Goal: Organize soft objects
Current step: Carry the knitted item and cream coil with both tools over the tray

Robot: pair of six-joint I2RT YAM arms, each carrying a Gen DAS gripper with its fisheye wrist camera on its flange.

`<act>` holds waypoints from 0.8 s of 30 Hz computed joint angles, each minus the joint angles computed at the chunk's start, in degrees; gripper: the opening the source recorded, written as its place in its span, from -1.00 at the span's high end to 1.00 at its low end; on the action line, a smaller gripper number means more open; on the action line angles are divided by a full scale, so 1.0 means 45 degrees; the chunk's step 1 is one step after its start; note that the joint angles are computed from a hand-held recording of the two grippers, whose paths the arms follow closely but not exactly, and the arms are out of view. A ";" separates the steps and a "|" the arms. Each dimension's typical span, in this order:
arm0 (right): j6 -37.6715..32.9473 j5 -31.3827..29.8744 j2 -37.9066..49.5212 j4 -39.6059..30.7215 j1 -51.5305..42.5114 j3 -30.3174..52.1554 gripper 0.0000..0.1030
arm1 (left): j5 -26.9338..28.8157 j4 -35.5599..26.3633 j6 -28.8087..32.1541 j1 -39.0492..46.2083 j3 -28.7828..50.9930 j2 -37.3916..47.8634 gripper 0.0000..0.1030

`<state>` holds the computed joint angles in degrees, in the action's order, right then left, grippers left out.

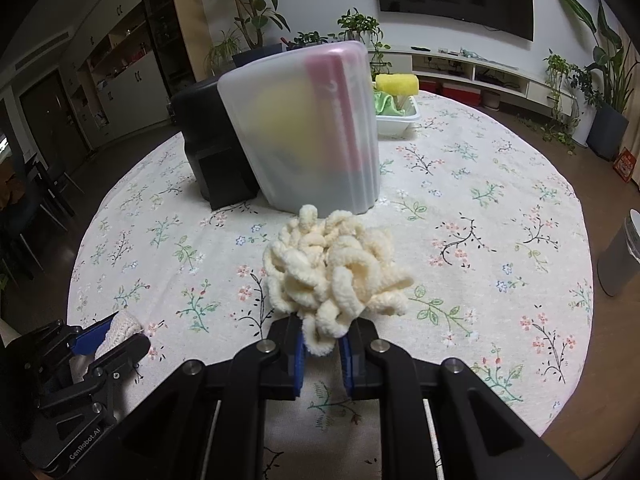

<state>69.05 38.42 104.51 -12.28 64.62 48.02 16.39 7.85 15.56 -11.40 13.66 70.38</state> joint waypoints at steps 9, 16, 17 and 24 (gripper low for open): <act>0.0138 0.0259 -0.0803 0.0044 0.0235 -0.0477 0.71 | 0.1099 -0.2103 -0.0048 0.0766 0.1280 -0.0782 0.53; -0.0083 0.0567 -0.2773 -0.1171 0.0100 -0.0927 0.71 | 0.2294 -0.3660 -0.0037 0.1601 0.3724 -0.0287 0.53; -0.0232 0.0655 -0.3104 -0.1492 0.0013 -0.0917 0.71 | 0.2358 -0.3730 -0.0028 0.1660 0.4177 -0.0138 0.53; -0.4176 0.0002 -0.5498 -0.2699 -0.2360 -0.0307 0.71 | 0.2347 -0.4598 0.0086 0.1419 0.8947 0.2609 0.53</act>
